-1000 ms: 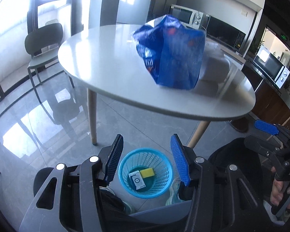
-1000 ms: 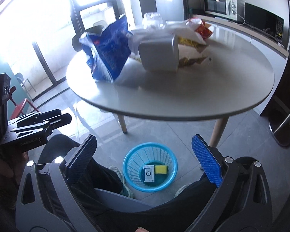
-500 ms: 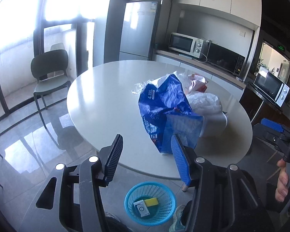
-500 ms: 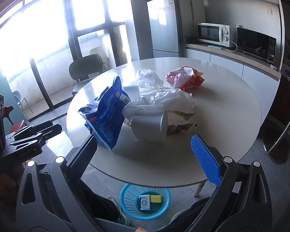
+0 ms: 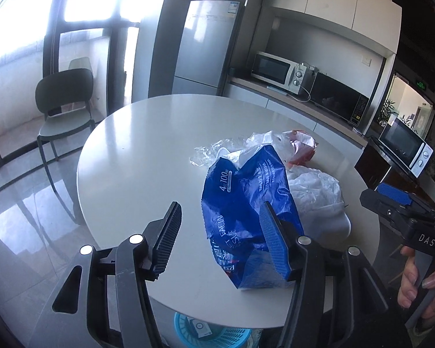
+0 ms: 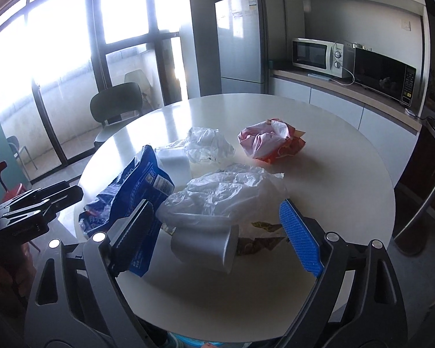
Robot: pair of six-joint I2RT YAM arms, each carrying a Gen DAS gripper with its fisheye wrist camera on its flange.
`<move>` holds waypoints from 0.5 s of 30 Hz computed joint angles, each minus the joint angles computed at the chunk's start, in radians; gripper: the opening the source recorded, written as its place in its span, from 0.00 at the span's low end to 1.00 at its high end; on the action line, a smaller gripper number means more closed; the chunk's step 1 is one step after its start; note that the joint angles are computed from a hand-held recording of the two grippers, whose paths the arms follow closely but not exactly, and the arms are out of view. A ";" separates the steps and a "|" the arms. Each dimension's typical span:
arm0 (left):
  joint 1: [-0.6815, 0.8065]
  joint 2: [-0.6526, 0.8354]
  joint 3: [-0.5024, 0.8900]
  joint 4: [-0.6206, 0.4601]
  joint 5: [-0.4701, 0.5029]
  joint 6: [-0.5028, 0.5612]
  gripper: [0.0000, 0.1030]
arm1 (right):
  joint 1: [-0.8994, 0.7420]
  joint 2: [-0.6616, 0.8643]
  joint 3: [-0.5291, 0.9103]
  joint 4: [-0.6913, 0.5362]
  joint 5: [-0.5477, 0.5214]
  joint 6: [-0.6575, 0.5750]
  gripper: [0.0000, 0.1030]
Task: Collect trash
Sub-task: 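Grasp the blue tissue bag with the left tool while the right tool grasps the white plastic bag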
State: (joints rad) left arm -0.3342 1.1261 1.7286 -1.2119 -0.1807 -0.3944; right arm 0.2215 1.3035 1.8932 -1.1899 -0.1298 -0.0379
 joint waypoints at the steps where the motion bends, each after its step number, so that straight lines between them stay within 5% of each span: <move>1: 0.021 0.009 -0.004 0.010 0.028 0.005 0.54 | 0.000 0.021 0.012 0.001 0.001 -0.002 0.81; 11: 0.074 0.107 -0.012 0.032 0.154 0.033 0.55 | 0.001 0.206 0.121 -0.042 0.006 0.000 0.65; 15: 0.091 0.117 -0.029 0.033 0.194 0.044 0.48 | 0.001 0.246 0.142 -0.052 0.001 0.003 0.56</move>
State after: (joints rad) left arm -0.2436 1.2433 1.6994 -1.1792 0.0137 -0.3505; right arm 0.2220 1.5493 2.0353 -1.2421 -0.1289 -0.0345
